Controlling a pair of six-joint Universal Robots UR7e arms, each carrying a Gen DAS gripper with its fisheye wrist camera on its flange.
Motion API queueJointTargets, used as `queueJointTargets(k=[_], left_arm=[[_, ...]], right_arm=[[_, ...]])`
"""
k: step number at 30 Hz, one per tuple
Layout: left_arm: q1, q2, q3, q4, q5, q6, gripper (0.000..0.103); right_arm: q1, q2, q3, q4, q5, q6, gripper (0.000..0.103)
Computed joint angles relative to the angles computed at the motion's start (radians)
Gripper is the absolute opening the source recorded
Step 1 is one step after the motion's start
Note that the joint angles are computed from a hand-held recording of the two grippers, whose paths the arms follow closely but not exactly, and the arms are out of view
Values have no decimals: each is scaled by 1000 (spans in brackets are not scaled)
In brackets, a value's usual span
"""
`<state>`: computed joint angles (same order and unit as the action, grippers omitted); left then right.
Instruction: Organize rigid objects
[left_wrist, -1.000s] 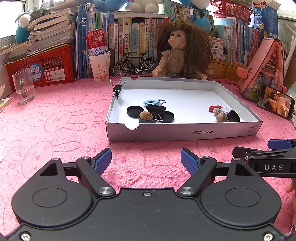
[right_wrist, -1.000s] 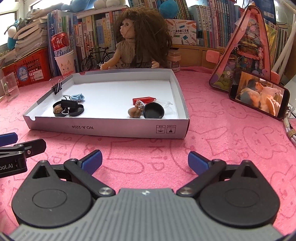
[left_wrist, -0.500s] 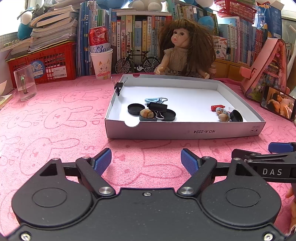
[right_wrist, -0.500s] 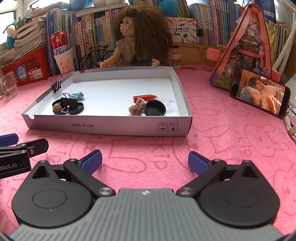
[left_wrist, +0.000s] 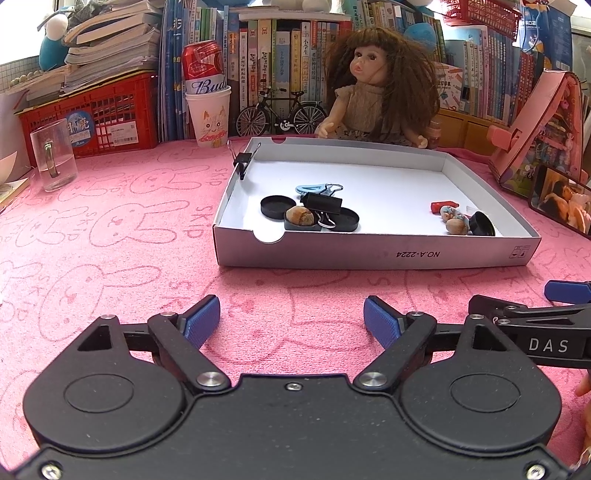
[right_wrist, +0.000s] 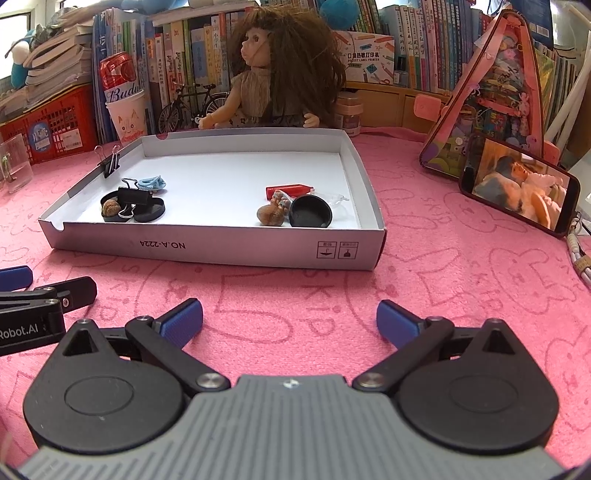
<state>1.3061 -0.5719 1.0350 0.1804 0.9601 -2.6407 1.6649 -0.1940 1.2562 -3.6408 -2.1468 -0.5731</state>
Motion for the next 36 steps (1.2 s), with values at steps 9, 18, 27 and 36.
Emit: queueJointTargets(k=[9,18,27,36], left_arm=[[-5,13,-13,3,-19,22,88],[-1,29,-47,29,-25,7,95],[-1,42,-69,48,-38,-4,102],[-1,42,-69,48,-38,-4,103]], right_arm=[[6,19,-34,3,-31,-1,103],[5,19,-36,6,-30,3,103],[5,20,-38,6,-31,3,103],[5,20,-38,6,-31,3,103]])
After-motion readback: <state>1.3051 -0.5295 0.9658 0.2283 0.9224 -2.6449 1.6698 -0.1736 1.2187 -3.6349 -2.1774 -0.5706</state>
